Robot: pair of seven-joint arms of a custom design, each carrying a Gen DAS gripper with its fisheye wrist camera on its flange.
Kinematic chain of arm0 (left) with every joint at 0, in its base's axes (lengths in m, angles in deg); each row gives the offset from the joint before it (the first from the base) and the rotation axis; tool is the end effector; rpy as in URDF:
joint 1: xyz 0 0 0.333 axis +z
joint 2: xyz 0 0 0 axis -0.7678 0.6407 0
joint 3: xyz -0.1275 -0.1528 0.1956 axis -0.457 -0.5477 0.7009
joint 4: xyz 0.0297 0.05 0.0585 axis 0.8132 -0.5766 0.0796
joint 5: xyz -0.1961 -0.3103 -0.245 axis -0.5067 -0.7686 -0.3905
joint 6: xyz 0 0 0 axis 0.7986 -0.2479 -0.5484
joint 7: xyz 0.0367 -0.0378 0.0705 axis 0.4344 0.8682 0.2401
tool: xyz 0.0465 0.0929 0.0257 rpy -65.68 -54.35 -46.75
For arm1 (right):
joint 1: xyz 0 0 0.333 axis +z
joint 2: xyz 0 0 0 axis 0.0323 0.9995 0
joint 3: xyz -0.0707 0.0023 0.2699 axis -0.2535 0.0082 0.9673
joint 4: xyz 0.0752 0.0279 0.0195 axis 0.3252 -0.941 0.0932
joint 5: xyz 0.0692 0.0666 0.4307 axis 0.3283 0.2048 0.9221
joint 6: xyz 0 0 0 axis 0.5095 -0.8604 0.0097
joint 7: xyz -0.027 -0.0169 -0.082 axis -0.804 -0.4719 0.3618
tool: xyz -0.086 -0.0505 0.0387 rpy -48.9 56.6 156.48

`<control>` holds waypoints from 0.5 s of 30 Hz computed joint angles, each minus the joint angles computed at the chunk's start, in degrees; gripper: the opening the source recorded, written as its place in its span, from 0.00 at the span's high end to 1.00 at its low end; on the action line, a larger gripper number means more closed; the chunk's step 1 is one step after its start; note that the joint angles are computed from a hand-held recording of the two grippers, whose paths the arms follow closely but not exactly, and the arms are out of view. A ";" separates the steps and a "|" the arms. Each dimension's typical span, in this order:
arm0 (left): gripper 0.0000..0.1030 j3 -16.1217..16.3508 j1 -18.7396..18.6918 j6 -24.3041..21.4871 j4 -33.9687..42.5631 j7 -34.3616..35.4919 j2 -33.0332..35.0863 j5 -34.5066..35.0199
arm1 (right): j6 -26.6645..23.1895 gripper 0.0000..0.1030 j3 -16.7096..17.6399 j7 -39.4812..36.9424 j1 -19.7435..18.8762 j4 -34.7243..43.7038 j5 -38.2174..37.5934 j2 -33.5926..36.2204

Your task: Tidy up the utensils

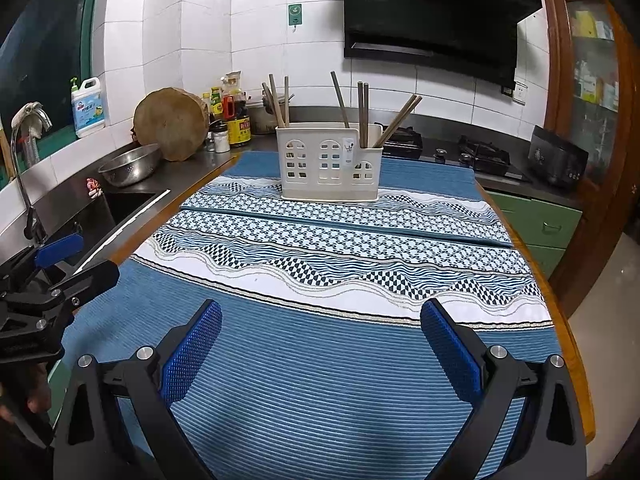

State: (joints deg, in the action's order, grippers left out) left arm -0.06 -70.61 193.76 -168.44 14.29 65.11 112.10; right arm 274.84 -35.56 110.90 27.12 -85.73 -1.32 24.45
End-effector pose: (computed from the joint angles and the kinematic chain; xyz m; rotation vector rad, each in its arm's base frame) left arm 0.6473 -0.2597 0.3934 -1.4727 1.7794 -1.1155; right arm 0.6357 0.1114 0.3828 -1.7154 1.5162 -0.7740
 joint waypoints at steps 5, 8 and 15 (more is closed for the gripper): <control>0.05 -0.34 0.20 -0.69 0.11 -0.42 0.01 0.52 | -0.14 0.07 0.17 -0.06 -0.09 0.11 -0.03 0.03; 0.05 -0.63 0.40 -0.88 0.23 -0.46 0.04 0.52 | -0.20 0.07 -0.06 0.05 0.18 0.39 -0.15 0.29; 0.05 -0.71 0.41 -1.03 0.53 -1.86 0.05 2.01 | -0.45 0.07 -0.38 0.80 0.47 0.71 -0.74 0.67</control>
State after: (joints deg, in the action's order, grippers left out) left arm -0.76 -70.20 192.73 -167.91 12.44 65.16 114.11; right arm 274.39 -35.94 111.70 27.59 -85.02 -2.06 25.12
